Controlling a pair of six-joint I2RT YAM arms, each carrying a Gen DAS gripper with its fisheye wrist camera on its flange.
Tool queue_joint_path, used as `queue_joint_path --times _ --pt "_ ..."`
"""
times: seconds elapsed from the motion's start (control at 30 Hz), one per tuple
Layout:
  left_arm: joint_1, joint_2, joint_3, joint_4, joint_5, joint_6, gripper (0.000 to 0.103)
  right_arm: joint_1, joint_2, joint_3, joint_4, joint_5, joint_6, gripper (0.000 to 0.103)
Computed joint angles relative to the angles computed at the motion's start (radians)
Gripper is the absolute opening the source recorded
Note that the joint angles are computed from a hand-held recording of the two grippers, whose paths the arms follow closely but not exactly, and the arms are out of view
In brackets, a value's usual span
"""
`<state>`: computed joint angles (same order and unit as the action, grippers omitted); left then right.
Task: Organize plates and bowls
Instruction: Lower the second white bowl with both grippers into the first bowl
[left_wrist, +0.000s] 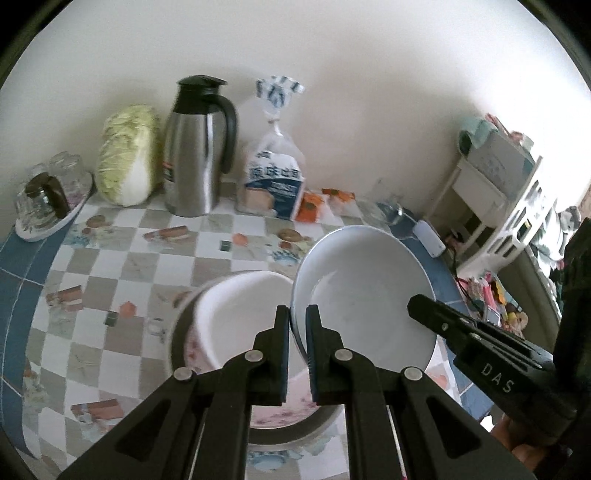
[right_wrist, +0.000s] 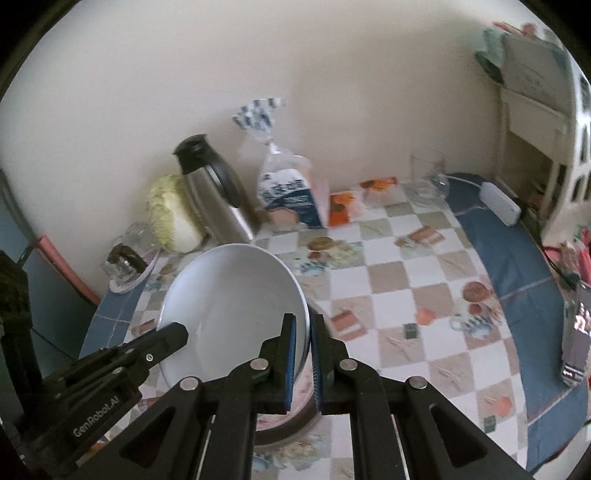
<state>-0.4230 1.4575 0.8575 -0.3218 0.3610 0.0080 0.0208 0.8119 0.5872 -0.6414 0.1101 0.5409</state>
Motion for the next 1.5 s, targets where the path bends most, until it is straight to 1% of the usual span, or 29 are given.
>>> queue_joint_path --times 0.1,0.33,0.6,0.8,1.33,1.5 --pt "0.051 0.011 0.01 -0.009 0.016 0.022 0.009 0.065 0.066 0.005 0.052 0.014 0.039 0.009" --pt "0.139 0.055 0.031 -0.021 0.048 0.055 0.009 0.142 0.192 0.024 0.146 0.023 0.079 0.009" --pt "0.154 0.116 0.045 -0.015 0.029 0.055 0.009 0.159 0.308 0.028 0.221 0.0 0.101 0.009" --pt "0.14 0.166 0.061 -0.015 0.022 0.053 0.009 0.121 0.344 0.0 0.263 -0.042 0.1 0.009" --pt "0.142 0.254 0.106 -0.013 0.026 0.031 0.01 0.121 0.442 0.001 0.332 -0.027 0.093 0.009" --pt "0.142 0.288 0.126 -0.024 0.034 0.023 0.01 0.107 0.448 -0.005 0.35 -0.031 0.09 0.009"
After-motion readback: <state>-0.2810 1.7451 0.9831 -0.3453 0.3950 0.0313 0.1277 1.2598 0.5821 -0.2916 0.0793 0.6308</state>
